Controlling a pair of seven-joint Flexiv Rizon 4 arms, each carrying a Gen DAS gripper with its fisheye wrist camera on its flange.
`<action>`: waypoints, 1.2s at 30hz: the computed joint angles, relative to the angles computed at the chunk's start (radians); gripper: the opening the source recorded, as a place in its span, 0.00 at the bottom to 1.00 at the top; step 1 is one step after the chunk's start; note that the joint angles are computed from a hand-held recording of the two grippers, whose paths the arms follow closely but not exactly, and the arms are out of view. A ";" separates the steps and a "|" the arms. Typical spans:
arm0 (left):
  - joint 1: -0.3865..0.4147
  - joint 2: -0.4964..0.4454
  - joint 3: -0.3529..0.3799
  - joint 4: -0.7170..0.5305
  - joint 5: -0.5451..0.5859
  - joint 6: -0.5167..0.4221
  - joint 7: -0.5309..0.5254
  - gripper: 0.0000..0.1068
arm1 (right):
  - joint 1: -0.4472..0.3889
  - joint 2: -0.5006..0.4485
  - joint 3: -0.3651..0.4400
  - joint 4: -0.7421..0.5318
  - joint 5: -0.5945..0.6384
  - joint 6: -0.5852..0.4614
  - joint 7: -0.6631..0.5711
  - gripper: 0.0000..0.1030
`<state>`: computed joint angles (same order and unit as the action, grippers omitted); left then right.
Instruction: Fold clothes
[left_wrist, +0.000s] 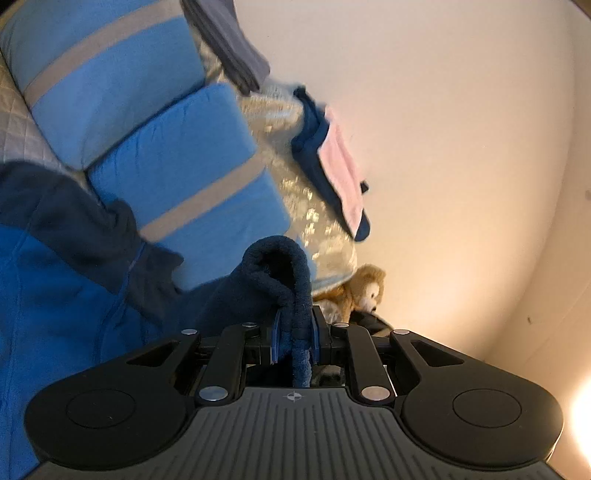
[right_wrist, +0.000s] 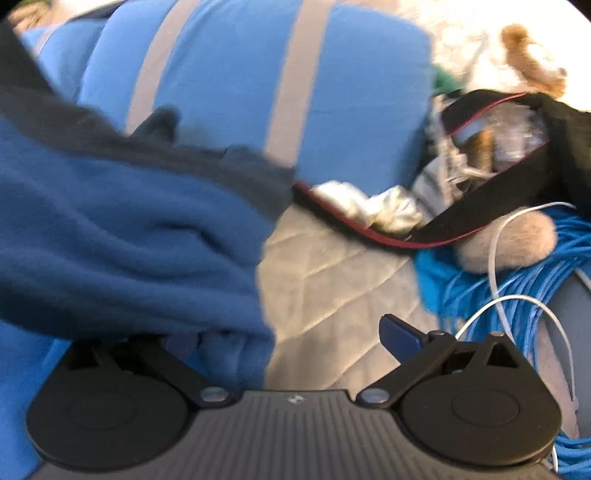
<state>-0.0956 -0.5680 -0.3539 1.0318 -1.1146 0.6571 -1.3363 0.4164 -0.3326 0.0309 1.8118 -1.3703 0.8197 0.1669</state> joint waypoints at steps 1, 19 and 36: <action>0.001 0.000 0.005 0.002 0.003 0.010 0.000 0.14 | -0.002 0.011 -0.007 0.014 -0.020 -0.007 0.067 1.00; 0.085 -0.034 0.150 0.153 0.318 -0.144 -0.140 0.13 | -0.079 0.051 0.019 0.087 -0.055 0.014 -0.098 1.00; 0.140 -0.032 0.135 0.298 0.226 -0.125 -0.097 0.14 | -0.069 0.074 0.041 0.121 0.069 0.093 -0.082 1.00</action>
<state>0.0445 -0.6000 -0.2188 1.3298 -0.8891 0.5317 -1.4331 0.3474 -0.2583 0.0724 1.9333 -1.3010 0.9129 0.0848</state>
